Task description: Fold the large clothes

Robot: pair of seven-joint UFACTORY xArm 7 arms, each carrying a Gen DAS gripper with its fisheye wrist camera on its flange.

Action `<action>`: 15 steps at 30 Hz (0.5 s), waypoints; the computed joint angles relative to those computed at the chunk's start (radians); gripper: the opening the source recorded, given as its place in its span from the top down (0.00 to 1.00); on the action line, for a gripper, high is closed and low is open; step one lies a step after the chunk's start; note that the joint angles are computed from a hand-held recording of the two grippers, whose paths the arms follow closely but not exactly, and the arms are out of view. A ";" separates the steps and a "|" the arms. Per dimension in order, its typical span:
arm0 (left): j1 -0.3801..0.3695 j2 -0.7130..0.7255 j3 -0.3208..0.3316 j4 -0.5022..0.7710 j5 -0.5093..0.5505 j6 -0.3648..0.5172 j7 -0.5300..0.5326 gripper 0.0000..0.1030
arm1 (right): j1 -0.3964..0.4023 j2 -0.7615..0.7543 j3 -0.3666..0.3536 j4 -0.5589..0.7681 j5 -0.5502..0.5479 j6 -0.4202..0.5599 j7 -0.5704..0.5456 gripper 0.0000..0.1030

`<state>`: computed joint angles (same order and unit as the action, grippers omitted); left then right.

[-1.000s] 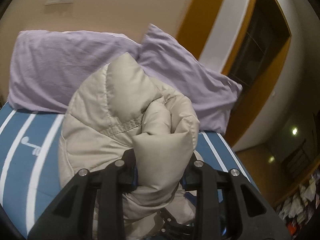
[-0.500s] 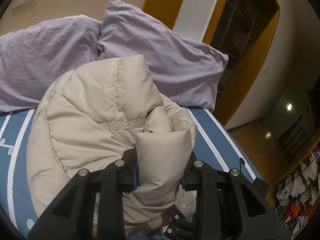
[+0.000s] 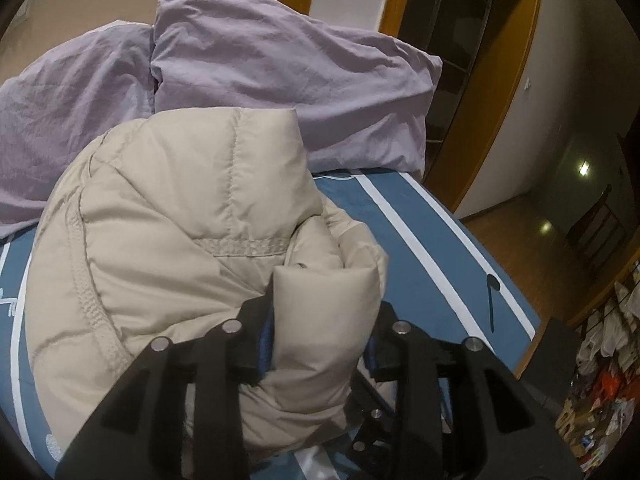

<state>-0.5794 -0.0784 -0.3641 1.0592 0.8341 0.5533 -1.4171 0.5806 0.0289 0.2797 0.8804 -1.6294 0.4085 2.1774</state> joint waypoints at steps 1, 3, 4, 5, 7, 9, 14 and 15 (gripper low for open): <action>-0.003 -0.004 -0.002 0.001 -0.003 0.008 0.002 0.58 | 0.000 -0.006 0.000 -0.006 0.001 0.003 0.003 0.26; -0.005 -0.016 -0.002 -0.002 -0.020 0.000 0.018 0.47 | -0.001 -0.022 0.001 -0.021 0.001 0.006 0.012 0.26; -0.003 -0.023 -0.002 -0.006 -0.026 -0.009 0.023 0.40 | -0.002 -0.028 0.002 -0.026 0.002 0.007 0.015 0.26; -0.001 -0.034 -0.004 -0.010 -0.030 -0.017 0.025 0.38 | -0.003 -0.037 0.003 -0.033 0.004 0.009 0.019 0.26; 0.005 -0.058 -0.009 -0.021 -0.052 -0.029 0.046 0.36 | -0.006 -0.047 0.005 -0.043 0.002 0.008 0.028 0.26; 0.012 -0.088 -0.022 -0.031 -0.070 -0.013 0.065 0.33 | -0.009 -0.060 0.009 -0.052 0.003 0.011 0.031 0.26; 0.053 -0.181 -0.036 -0.086 -0.137 -0.001 0.097 0.30 | -0.014 -0.082 0.016 -0.070 0.002 0.014 0.038 0.26; 0.064 -0.196 -0.037 -0.095 -0.155 -0.003 0.103 0.30 | -0.015 -0.082 0.017 -0.070 0.002 0.012 0.040 0.26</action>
